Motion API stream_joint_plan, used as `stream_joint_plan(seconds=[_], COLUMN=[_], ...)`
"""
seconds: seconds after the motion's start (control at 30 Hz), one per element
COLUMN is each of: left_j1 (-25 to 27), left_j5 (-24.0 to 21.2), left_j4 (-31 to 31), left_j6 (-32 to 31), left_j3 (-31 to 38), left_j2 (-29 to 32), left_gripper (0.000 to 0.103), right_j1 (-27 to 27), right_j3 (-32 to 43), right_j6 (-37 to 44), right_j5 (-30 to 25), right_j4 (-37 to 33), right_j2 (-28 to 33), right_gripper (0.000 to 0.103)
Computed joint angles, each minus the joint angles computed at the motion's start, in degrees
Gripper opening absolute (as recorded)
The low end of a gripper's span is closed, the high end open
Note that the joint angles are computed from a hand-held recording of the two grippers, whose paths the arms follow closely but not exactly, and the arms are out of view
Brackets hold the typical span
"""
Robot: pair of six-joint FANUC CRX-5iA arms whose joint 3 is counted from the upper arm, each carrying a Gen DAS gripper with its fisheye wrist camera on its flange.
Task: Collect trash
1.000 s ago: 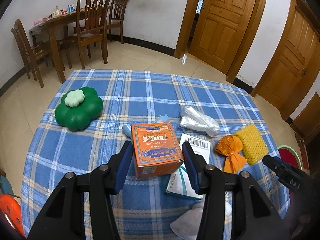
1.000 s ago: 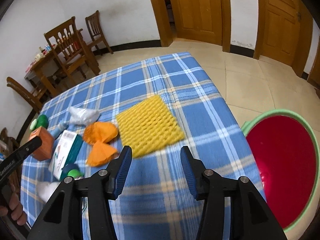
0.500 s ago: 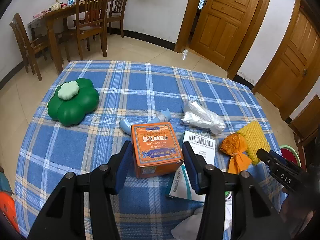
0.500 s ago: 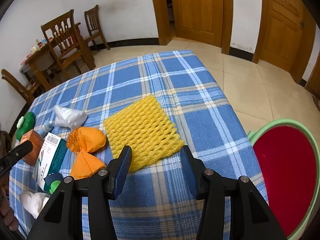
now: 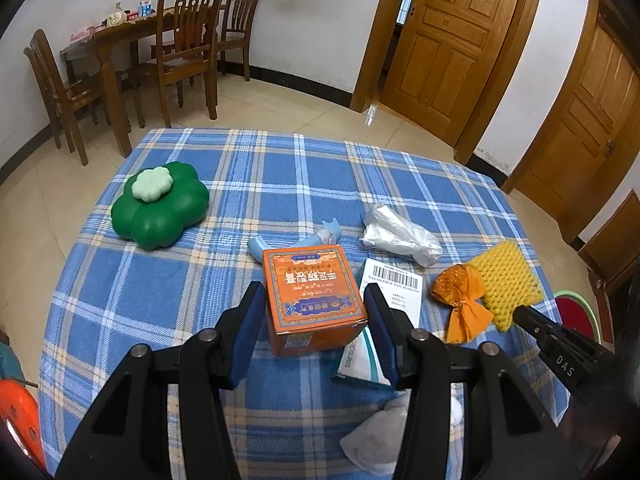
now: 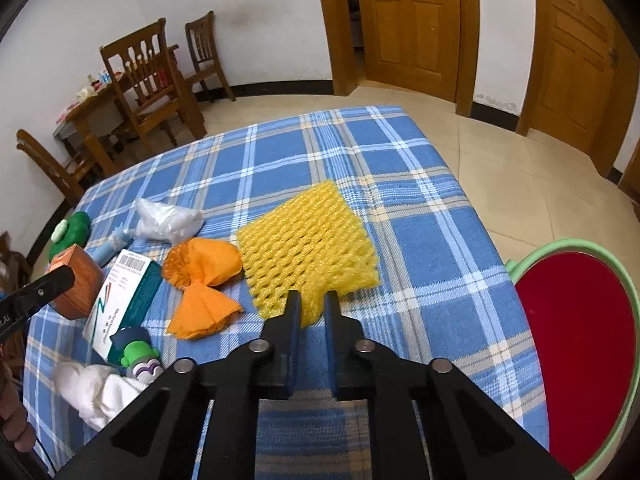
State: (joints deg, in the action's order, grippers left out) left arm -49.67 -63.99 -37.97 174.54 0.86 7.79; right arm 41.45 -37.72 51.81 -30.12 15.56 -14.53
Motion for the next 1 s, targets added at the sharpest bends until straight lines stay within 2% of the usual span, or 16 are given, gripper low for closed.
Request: stream_joint_plan(seconds=[0.47, 0.73, 1.0], left_j1=[-4.6, -7.9, -9.8], left_j5=[-3.6, -5.5, -5.0], left_j4=[-2.8, -4.4, -4.2], left_j6=[0.3, -0.2, -1.6], left_j3=[3.1, 5.7, 8.2], left_j2=[-0.1, 0.5, 1.8], left_gripper=[0.051, 0.051, 0.051], right_j1=[2.3, 3.1, 2.7], right_j3=[-7.4, -11.3, -14.4], right_j6=[-9.3, -14.7, -18.3], right_j5=[-0.1, -2.6, -5.7], right_j4=[8.1, 12.1, 13.8], right_j2=[-10.9, -18.7, -25.8], right_gripper=[0.004, 0.004, 0.004])
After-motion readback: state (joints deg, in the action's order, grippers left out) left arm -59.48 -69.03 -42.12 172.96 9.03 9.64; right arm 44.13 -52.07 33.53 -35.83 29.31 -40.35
